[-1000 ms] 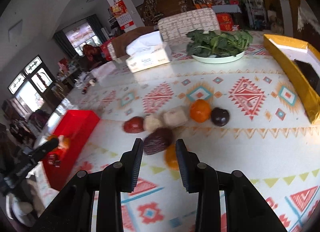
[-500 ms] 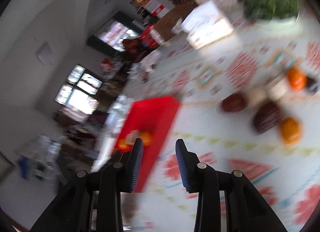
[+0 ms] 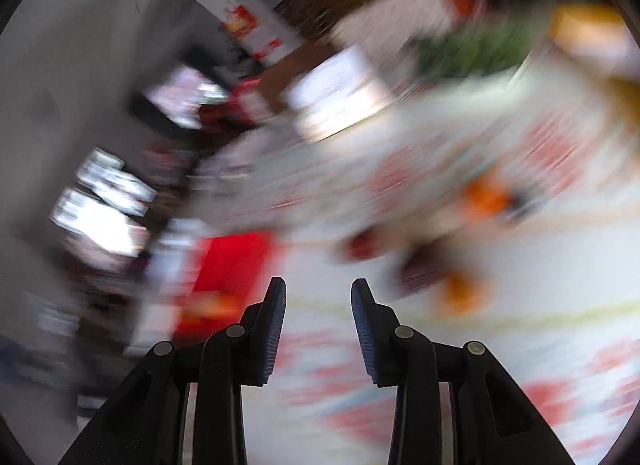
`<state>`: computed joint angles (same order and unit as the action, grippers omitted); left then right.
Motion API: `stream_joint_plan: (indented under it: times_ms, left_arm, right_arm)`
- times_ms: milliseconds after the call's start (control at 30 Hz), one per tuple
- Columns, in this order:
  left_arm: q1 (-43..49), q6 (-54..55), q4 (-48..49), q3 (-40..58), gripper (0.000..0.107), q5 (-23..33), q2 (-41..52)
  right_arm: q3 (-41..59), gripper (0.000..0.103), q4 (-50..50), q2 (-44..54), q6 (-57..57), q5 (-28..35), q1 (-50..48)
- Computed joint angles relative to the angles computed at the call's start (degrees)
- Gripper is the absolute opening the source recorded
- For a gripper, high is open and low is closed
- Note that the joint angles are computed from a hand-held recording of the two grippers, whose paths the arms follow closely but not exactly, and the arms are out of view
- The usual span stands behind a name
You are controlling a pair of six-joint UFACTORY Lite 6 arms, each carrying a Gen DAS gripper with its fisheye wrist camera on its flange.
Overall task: Organize fruits
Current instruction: 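Carry the orange with the left gripper into the red tray while the right carries its orange there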
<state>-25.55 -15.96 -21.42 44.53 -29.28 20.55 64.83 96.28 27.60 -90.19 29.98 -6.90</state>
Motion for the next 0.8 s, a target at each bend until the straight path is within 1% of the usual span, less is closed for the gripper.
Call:
stream_joint_plan:
  times_ms: [33, 67, 133, 200, 233, 267, 300, 333, 400, 433, 500, 567, 600, 700, 800]
  left_arm:
    - [-0.21, 0.0, -0.05, 0.36, 0.032, 0.09, 0.34]
    - [-0.46, 0.1, -0.18, 0.72, 0.032, 0.17, 0.66]
    - [-1.11, 1.04, -1.15, 1.15, 0.032, 0.42, 0.87]
    - [-1.86, 2.95, -3.14, 1.12, 0.032, 0.64, 0.5]
    - [-2.16, 4.17, -4.42, 1.03, 0.032, 0.79, 0.15]
    - [-2.35, 5.19, -5.5, 0.81, 0.032, 0.85, -0.28]
    - [-2.3, 5.8, -6.04, 0.69, 0.032, 0.95, -0.56]
    - [-2.38, 6.67, -6.99, 0.59, 0.032, 1.03, -0.79]
    - [-2.26, 7.76, -8.27, 0.68, 0.032, 1.31, -0.86]
    - [-2.1, 7.93, -8.51, 0.89, 0.032, 1.52, -0.66]
    - [-1.98, 7.91, -8.76, 1.41, 0.032, 1.86, 0.01]
    - [-1.94, 7.53, -8.52, 1.88, 0.032, 2.04, 0.79]
    - [-1.89, 7.61, -8.6, 2.18, 0.032, 2.26, 1.06]
    - [-1.75, 8.14, -9.46, 3.32, 0.032, 3.23, 2.25]
    - [-1.74, 11.0, -13.05, 4.63, 0.032, 4.66, 3.33]
  right_arm:
    - [-1.14, 0.052, 2.61, -1.28, -4.19, -5.35, 1.34]
    - [-1.69, 0.063, 5.04, -1.69, -8.07, -9.23, 2.42]
    - [-0.96, 0.065, 7.26, -0.32, -12.36, -13.64, 4.29]
    - [0.35, 0.065, 13.27, 1.86, -18.83, -18.41, 6.61]
    - [1.65, 0.065, 14.77, 3.68, -20.08, -19.95, 7.27]
    - [3.13, 0.065, 13.87, 5.55, -18.96, -20.9, 7.45]
    - [4.58, 0.065, 10.57, 7.38, -15.79, -21.42, 7.05]
    - [5.58, 0.064, 8.62, 8.91, -13.64, -21.21, 6.49]
    - [5.69, 0.049, 8.63, 10.24, -13.75, -18.44, 4.47]
    - [5.38, 0.036, 8.34, 10.48, -13.52, -17.04, 3.57]
    - [4.47, 0.036, 10.8, 10.12, -16.1, -16.01, 2.8]
    - [1.59, 0.036, 15.53, 8.04, -21.18, -14.77, 2.26]
    - [0.74, 0.036, 16.02, 7.26, -21.67, -14.39, 2.15]
    - [-1.98, 0.036, 12.4, 3.95, -17.74, -10.98, 1.65]
    - [-1.41, 0.036, 3.16, 2.24, -6.98, -5.42, 2.53]
